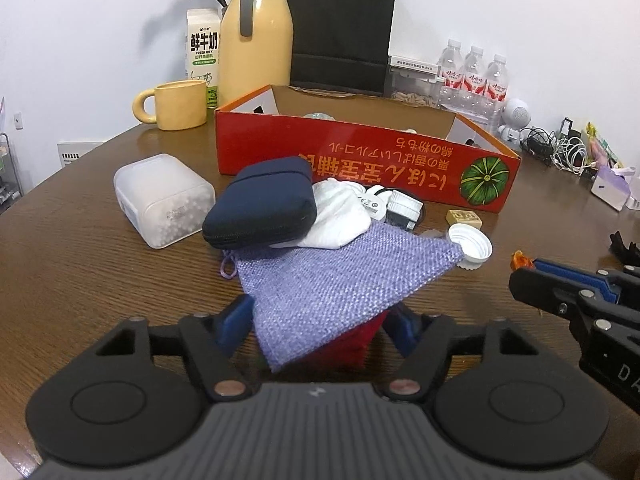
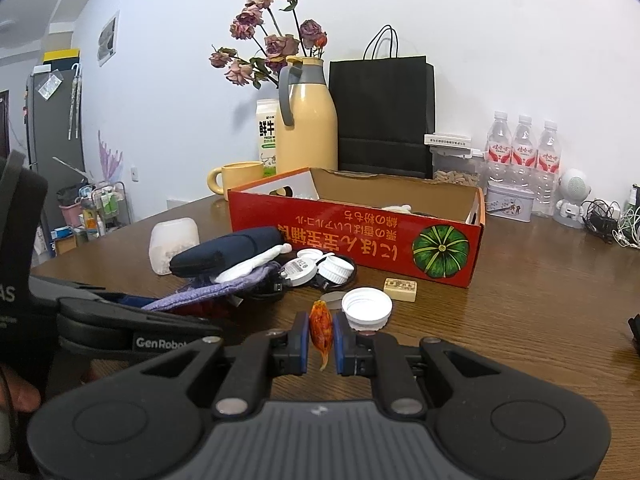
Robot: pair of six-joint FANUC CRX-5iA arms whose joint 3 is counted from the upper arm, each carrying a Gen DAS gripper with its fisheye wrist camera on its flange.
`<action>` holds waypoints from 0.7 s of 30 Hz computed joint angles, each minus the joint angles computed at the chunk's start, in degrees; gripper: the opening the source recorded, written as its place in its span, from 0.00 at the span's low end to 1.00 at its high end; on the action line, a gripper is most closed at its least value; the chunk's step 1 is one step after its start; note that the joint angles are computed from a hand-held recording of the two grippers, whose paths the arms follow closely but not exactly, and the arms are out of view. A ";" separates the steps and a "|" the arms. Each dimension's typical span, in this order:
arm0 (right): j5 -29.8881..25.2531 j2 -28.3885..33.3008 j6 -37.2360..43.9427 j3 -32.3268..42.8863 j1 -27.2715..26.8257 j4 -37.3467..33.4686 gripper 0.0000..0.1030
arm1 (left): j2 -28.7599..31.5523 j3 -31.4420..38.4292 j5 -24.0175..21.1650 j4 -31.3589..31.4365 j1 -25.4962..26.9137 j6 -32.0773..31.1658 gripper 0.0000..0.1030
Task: Organize objects
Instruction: 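Return both tools to the table and grasp the orange item with the right gripper, then grasp the red rose under the purple cloth with the left gripper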
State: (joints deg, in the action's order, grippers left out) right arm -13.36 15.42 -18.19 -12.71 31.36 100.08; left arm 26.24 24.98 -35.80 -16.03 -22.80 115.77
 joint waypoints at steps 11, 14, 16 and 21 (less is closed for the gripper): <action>-4.63 0.18 7.72 0.17 3.68 -9.84 0.11 | -3.98 -8.54 6.41 10.19 2.59 -10.36 0.46; -6.17 0.20 9.58 0.29 4.79 -12.21 0.11 | -5.50 -11.69 7.98 14.18 3.38 -15.89 0.46; -7.24 0.13 10.33 0.31 5.48 -13.29 0.11 | -6.45 -13.30 8.49 15.75 3.76 -18.37 0.46; -9.77 0.01 11.81 0.41 7.10 -15.57 0.11 | -8.97 -18.03 10.78 21.33 4.97 -24.89 0.47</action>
State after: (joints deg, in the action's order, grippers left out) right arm -23.13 15.43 -6.38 -12.30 38.46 84.51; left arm 17.27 6.94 -25.03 5.30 -17.82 90.88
